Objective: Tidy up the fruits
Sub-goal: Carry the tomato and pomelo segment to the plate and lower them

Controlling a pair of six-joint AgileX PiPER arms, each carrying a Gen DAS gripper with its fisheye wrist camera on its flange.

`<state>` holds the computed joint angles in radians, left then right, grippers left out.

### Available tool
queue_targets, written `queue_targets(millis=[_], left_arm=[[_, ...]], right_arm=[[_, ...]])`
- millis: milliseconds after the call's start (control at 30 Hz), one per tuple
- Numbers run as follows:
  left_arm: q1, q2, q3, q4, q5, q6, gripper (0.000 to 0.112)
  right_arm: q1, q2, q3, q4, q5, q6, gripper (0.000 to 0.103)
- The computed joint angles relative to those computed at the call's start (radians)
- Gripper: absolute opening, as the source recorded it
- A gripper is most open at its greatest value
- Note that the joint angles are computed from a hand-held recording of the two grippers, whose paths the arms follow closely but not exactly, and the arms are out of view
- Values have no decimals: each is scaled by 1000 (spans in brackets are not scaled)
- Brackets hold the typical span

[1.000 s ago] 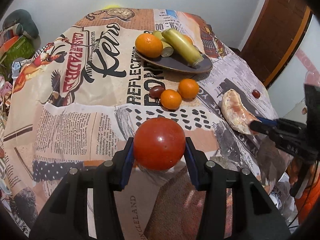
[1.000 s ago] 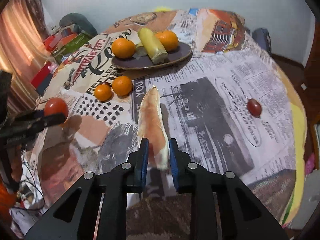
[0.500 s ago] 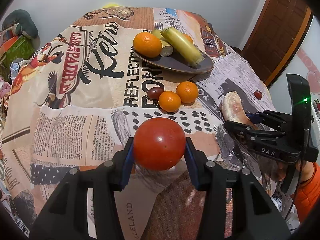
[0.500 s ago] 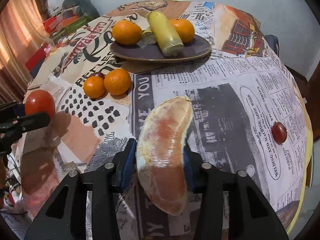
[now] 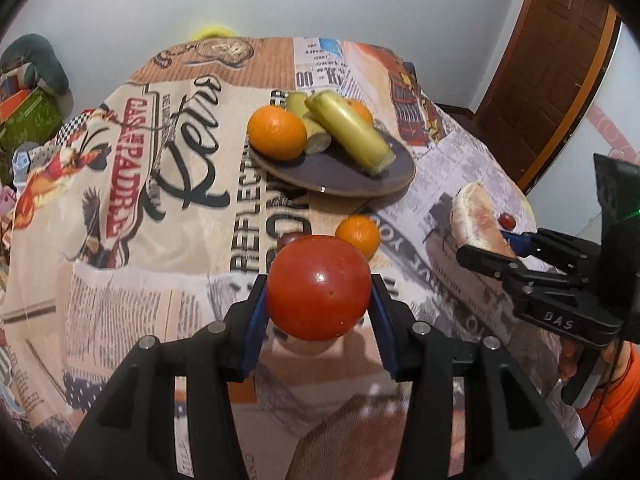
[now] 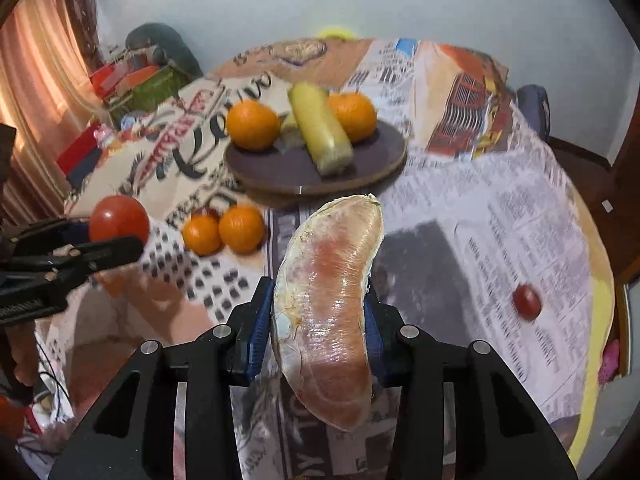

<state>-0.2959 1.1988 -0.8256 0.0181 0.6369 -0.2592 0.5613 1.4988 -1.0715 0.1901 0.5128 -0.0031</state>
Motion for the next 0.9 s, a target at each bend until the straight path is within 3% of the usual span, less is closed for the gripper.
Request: queue_targets(millis=[400, 900], left_arm=[[31, 139, -161, -41, -43, 74, 47], [50, 336, -339, -33, -81, 104, 47]], right_arm=[[-47, 50, -149, -47, -6, 8, 38], [-99, 228, -380, -14, 14, -55, 38]])
